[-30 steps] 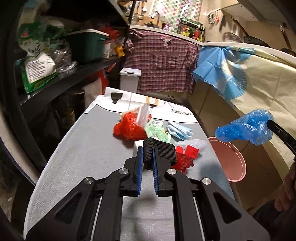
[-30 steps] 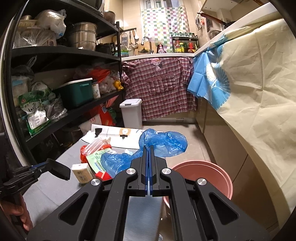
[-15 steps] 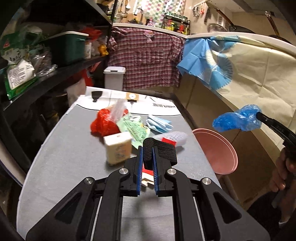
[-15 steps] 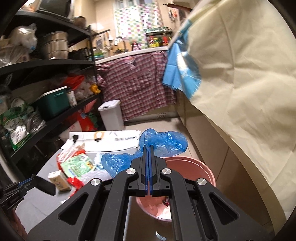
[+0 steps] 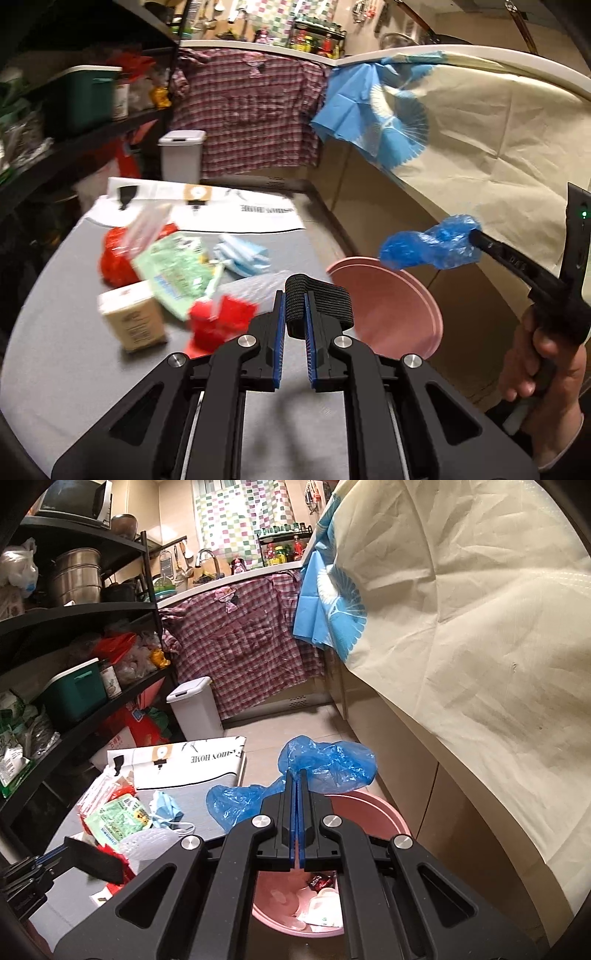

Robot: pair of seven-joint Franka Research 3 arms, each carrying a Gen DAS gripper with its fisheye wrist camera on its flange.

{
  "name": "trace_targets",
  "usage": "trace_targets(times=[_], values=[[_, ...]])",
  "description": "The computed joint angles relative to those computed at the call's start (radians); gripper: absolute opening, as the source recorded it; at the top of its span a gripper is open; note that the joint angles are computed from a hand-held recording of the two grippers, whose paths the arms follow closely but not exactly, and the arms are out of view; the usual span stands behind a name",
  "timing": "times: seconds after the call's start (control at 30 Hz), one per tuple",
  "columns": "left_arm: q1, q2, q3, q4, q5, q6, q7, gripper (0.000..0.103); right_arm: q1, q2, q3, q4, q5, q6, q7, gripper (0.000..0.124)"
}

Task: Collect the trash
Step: 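Carry the blue bag and black strap over the pink bin, then open both grippers to drop the blue bag and strap into the bin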

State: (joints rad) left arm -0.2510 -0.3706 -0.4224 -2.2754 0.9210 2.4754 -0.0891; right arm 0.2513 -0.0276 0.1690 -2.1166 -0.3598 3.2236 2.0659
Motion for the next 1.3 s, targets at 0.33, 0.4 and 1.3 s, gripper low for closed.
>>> trace_targets(times=[0.33, 0.4, 1.3], values=[[-0.021, 0.242, 0.045, 0.188, 0.093, 0.097, 0.048, 0.010, 0.029, 0.044, -0.080, 0.064, -0.230, -0.036, 0.231, 0.001], [-0.035, 0.283, 0.063, 0.218, 0.099, 0.113, 0.060, 0.010, 0.048, 0.055, -0.104, 0.075, -0.243, -0.045, 0.246, 0.001], [-0.105, 0.482, 0.211, 0.334, -0.123, 0.260, 0.246, 0.038, 0.258, 0.225, -0.293, 0.219, -0.070, -0.161, 0.101, 0.040]])
